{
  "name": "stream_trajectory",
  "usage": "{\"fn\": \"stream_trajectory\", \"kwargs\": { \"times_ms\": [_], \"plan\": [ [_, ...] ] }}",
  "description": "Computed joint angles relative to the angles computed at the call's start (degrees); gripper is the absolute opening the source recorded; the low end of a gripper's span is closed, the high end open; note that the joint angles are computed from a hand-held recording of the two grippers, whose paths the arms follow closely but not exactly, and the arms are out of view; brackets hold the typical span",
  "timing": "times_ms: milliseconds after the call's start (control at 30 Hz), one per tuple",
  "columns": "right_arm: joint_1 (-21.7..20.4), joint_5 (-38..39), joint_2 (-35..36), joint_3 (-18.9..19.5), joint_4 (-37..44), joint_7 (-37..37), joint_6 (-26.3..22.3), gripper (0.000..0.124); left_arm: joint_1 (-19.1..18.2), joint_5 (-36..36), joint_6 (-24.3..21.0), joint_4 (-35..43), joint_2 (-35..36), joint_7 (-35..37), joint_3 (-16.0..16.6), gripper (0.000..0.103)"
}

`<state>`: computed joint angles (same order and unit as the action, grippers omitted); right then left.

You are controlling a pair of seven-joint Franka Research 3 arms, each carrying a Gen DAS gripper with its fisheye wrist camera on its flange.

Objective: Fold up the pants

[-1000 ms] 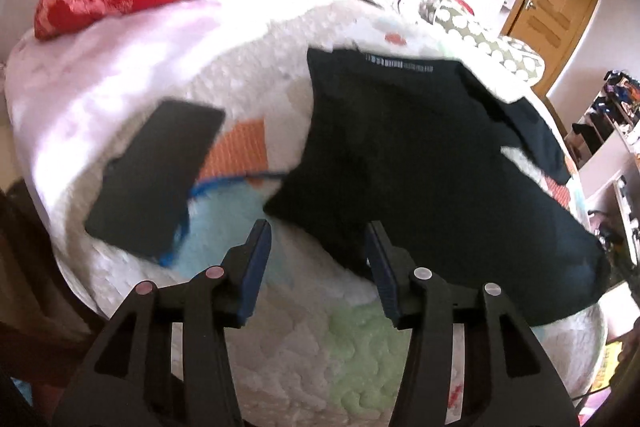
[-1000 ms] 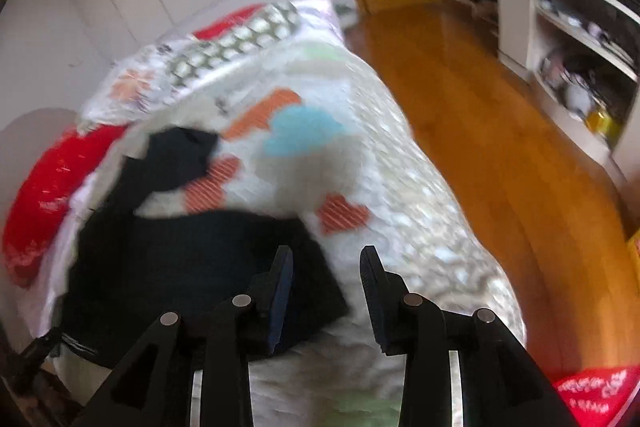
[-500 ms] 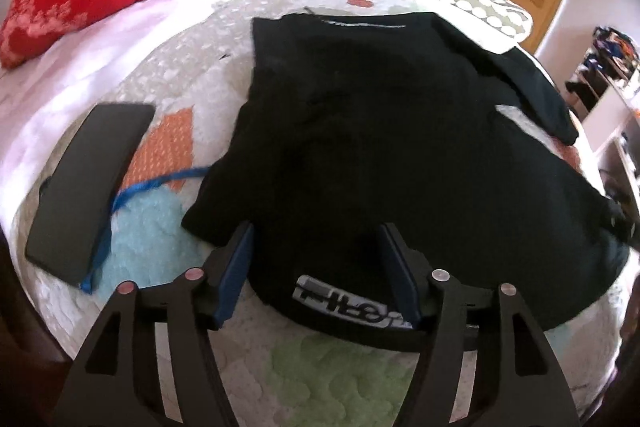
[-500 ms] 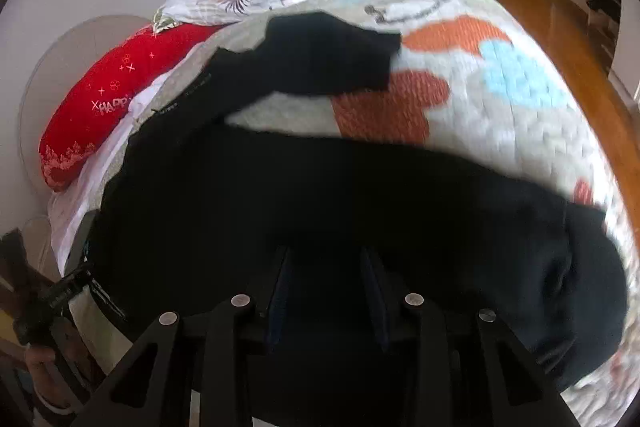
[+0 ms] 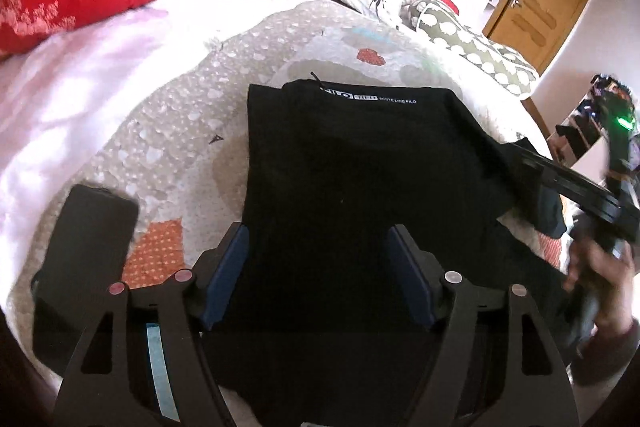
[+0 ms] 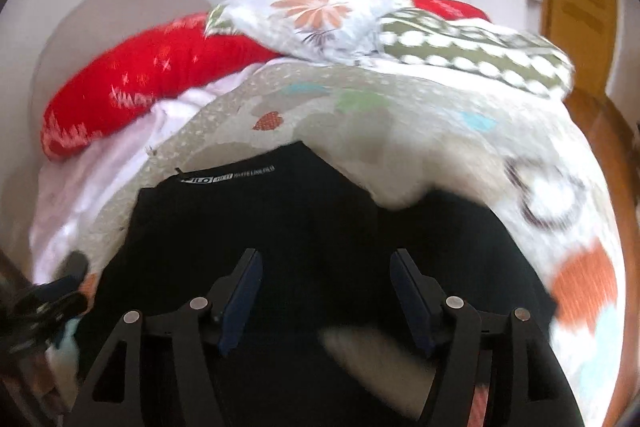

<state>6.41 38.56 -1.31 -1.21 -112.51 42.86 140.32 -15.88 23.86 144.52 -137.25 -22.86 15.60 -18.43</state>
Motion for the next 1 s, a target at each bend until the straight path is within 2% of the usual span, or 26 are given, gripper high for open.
{"fn": "stream_trajectory", "kwargs": {
  "times_ms": [100,167,200,233,300,367,467,567,633,733,800,867,900,933,967,1000],
  "plan": [
    [1.94,-10.04,7.34,1.59,5.60,4.61,4.19,0.064,0.04,-0.18,0.39,0.06,0.79,-0.09,0.17,0.072],
    [2.38,-14.10,10.21,1.70,7.07,6.36,8.24,0.059,-0.09,-0.56,1.10,-0.30,1.08,0.14,0.46,0.072],
    [1.93,-13.16,11.08,2.11,7.66,5.25,9.24,0.038,-0.06,-0.55,1.24,-0.46,1.11,0.03,0.42,0.072],
    [0.90,-10.30,12.02,2.80,8.91,3.15,8.29,0.015,-0.08,-0.76,1.31,-0.70,1.13,-0.05,0.50,0.072],
    [-0.75,-7.24,13.35,2.98,12.14,3.24,2.78,0.008,-0.11,-1.21,1.82,-1.44,0.75,-0.46,0.65,0.072],
    [-3.14,-0.63,11.55,3.68,11.88,-0.75,-0.90,0.007,0.10,-1.73,3.05,-2.84,-0.26,-2.09,0.66,0.072],
    [-5.78,9.77,4.31,2.49,7.15,-9.69,-8.40,0.007,1.49,-1.24,4.46,-5.73,-3.63,-7.73,-0.58,0.072],
    [-5.79,13.67,-7.30,-1.25,-2.97,-20.08,-11.57,0.007,1.80,-1.53,7.57,-9.73,-8.15,-12.77,-0.94,0.072],
    [-5.95,12.86,-14.53,-4.44,-9.46,-22.29,-14.31,0.007,1.38,-1.91,10.16,-12.40,-11.33,-14.61,-1.16,0.072],
    [-6.80,9.81,-21.16,-8.36,-15.86,-22.97,-18.73,0.007,1.67,-1.34,8.03,-12.61,-13.32,-16.02,-3.07,0.078],
    [-7.90,6.71,-22.52,-8.76,-18.29,-21.40,-17.95,0.007,1.07,-1.72,6.90,-12.16,-12.96,-16.05,-2.93,0.079],
    [-8.03,7.43,-22.35,-8.50,-19.27,-18.95,-12.55,0.007,0.35,-2.38,6.90,-11.62,-12.21,-16.13,-2.58,0.079],
    [-7.21,9.41,-21.36,-9.12,-18.28,-18.05,-12.01,0.010,0.21,-2.35,6.19,-10.80,-11.60,-16.13,-2.95,0.079],
    [-6.56,10.12,-20.62,-9.18,-17.55,-17.92,-11.48,0.025,0.09,-2.12,5.65,-10.41,-11.40,-16.07,-3.17,0.079],
    [-5.76,10.56,-20.08,-8.01,-17.18,-17.96,-8.42,0.038,0.01,-1.73,5.02,-9.66,-10.85,-15.83,-3.48,0.079],
    [-4.91,10.43,-19.69,-6.80,-16.94,-17.80,-5.57,0.061,-0.04,-1.31,4.52,-8.95,-10.16,-15.51,-3.65,0.079]
  ]
}}
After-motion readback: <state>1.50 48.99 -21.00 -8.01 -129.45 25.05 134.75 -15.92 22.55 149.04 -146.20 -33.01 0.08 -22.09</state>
